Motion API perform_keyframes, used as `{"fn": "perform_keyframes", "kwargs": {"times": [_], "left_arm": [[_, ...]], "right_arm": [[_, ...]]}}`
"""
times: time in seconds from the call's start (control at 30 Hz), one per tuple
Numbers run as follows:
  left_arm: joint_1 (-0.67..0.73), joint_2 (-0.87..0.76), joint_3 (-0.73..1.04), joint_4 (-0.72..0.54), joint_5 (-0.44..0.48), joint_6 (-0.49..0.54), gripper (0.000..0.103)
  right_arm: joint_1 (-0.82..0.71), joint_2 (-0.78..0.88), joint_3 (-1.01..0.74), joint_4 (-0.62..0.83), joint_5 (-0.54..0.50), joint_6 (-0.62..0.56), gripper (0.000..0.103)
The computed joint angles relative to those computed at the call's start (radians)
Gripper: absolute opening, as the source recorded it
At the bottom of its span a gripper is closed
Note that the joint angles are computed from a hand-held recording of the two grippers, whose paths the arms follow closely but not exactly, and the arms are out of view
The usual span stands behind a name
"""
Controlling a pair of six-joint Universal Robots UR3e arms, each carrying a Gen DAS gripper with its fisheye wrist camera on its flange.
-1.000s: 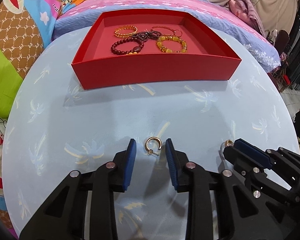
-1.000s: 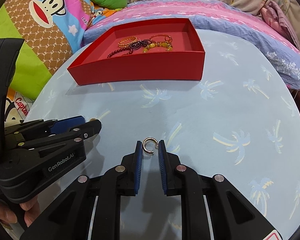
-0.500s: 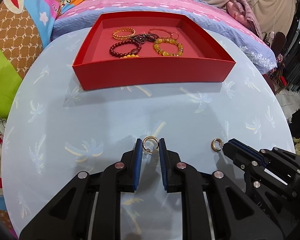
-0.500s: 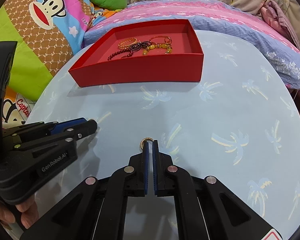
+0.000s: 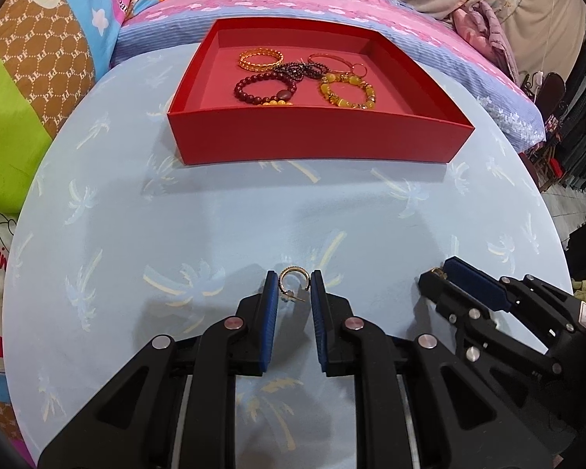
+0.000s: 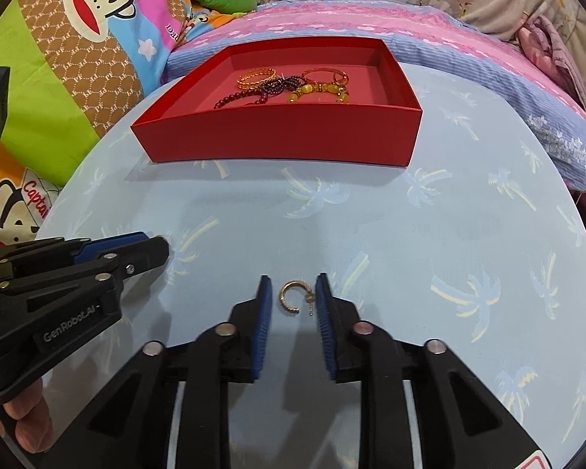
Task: Organize jewelry
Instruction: 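Close the left tool on the second gold hoop earring while the right holds its hoop, then carry both gold hoop earrings with both tools over into the red box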
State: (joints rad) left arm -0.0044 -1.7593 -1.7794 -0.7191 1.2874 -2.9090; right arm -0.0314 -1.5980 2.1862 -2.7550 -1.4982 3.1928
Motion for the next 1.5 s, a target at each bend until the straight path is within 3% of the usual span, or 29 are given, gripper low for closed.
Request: {"fn": "perform_keyframes", "kwargs": {"times": [0.43, 0.7, 1.17, 1.5], "left_arm": [[0.029, 0.035, -0.003, -0.027, -0.042, 0.011, 0.017], [0.012, 0.019, 0.114, -0.045, -0.051, 0.001, 0.017], [-0.083, -0.349, 0.706, -0.145, 0.026, -0.058, 0.017], [-0.124, -0.628, 1.082, -0.280, 0.090, -0.077, 0.017]], "right_arm": [[-0.035, -0.067, 0.005, 0.043, 0.052, 0.012, 0.017], [-0.075, -0.080, -0.100, 0.082, 0.087, -0.005, 0.017], [-0.121, 0.213, -0.506, 0.112, 0.097, 0.002, 0.017], [-0.115, 0.417, -0.689, 0.132, 0.071, 0.009, 0.017]]}}
